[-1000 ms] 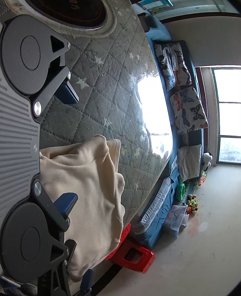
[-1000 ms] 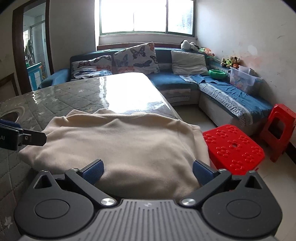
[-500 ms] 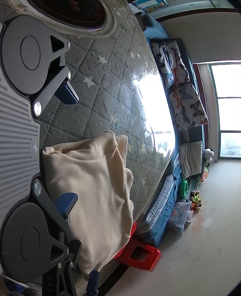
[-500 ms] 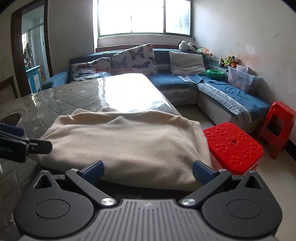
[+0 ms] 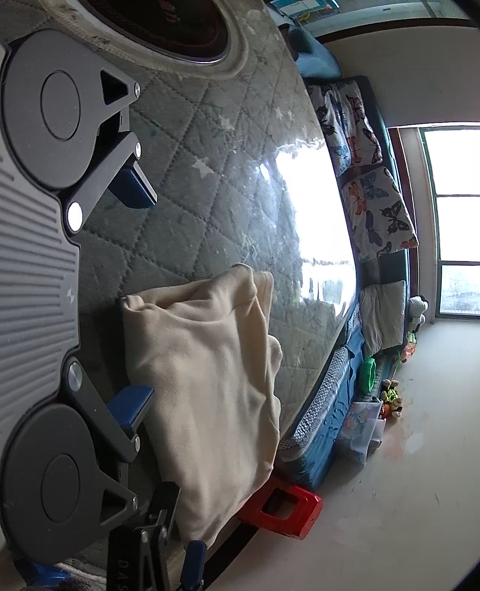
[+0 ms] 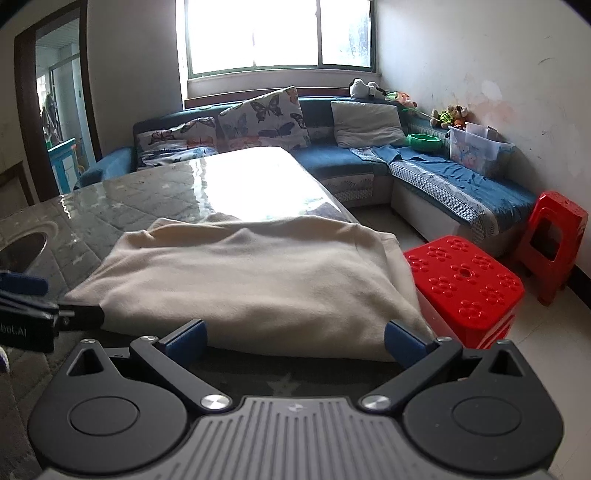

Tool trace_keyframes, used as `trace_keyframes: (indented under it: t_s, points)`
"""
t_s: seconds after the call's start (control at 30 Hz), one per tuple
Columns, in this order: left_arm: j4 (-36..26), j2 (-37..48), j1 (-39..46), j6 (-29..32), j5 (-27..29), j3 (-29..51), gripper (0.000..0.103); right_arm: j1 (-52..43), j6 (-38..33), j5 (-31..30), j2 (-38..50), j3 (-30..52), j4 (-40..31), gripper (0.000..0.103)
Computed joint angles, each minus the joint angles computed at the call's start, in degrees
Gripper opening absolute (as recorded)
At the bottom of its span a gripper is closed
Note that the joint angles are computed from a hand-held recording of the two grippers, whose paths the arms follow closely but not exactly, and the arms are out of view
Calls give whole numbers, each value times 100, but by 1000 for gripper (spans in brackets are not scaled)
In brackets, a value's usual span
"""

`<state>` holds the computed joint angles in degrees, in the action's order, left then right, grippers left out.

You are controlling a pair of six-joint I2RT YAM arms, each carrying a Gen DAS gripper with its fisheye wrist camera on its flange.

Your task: Fold clothes

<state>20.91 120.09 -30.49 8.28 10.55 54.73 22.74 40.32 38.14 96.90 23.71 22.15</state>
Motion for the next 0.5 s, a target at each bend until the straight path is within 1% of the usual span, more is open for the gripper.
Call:
trace_keyframes:
  t_s: [0.17,0.3,0.5]
  points:
    - [60,-129,71,87,27,-197,103,72,132,8,245,289,-301,103]
    - [195,-238,114,141,63,-392,103,189,231,65,213,291,-360,103]
    - [392,-419,127,293,193,-708,103,389,620,177,179,383,-696,103]
